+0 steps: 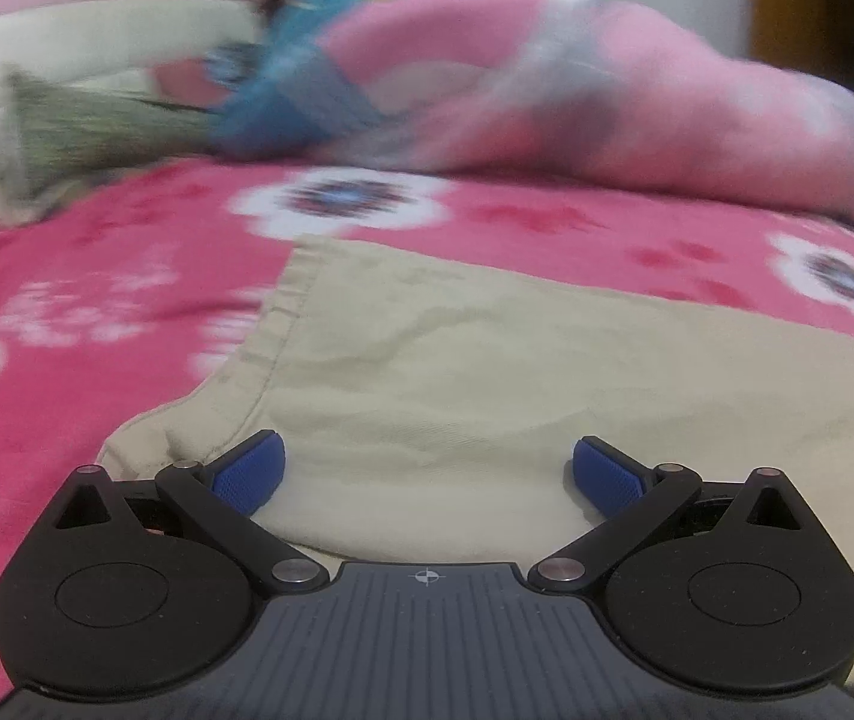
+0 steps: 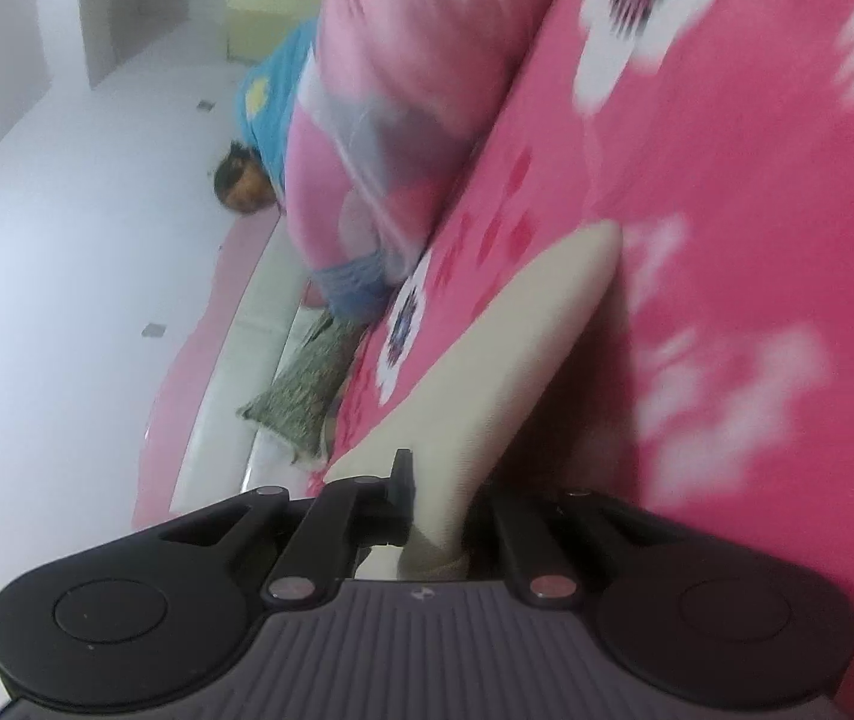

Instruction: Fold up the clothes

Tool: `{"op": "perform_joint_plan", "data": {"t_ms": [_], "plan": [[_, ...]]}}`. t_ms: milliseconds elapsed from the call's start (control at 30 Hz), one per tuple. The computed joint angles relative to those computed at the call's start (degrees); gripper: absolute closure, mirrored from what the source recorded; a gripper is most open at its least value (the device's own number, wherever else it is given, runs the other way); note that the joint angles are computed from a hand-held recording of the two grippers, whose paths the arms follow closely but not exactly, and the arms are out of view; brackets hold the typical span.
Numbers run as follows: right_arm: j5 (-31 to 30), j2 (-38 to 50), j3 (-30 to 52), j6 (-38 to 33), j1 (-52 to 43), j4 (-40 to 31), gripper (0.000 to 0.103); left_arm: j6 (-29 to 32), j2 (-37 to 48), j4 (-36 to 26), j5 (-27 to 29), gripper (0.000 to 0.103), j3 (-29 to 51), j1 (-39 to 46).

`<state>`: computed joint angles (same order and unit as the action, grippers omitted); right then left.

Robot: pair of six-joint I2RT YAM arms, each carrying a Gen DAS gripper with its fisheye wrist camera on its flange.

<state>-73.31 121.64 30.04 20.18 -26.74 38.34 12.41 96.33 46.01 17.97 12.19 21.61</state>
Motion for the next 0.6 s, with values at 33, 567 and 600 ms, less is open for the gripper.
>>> {"op": "perform_joint_plan", "data": {"t_ms": [33, 567, 600], "plan": [[-0.90, -3.04, 2.47, -12.74, -4.49, -16.44, 0.097, 0.18, -1.87, -1.72, 0.54, 0.000, -0.78, -2.55], [8.58, 0.93, 21.65, -37.27, -21.53, -56.95, 0.063, 4.05, -11.39, -14.54, 14.99, 0.000, -2.30, -4.30], [8.54, 1.28, 21.98, -33.63, -21.22, -54.41, 0.063, 3.90, -11.63, -15.41, 16.25, 0.000, -1.72, -3.67]]}}
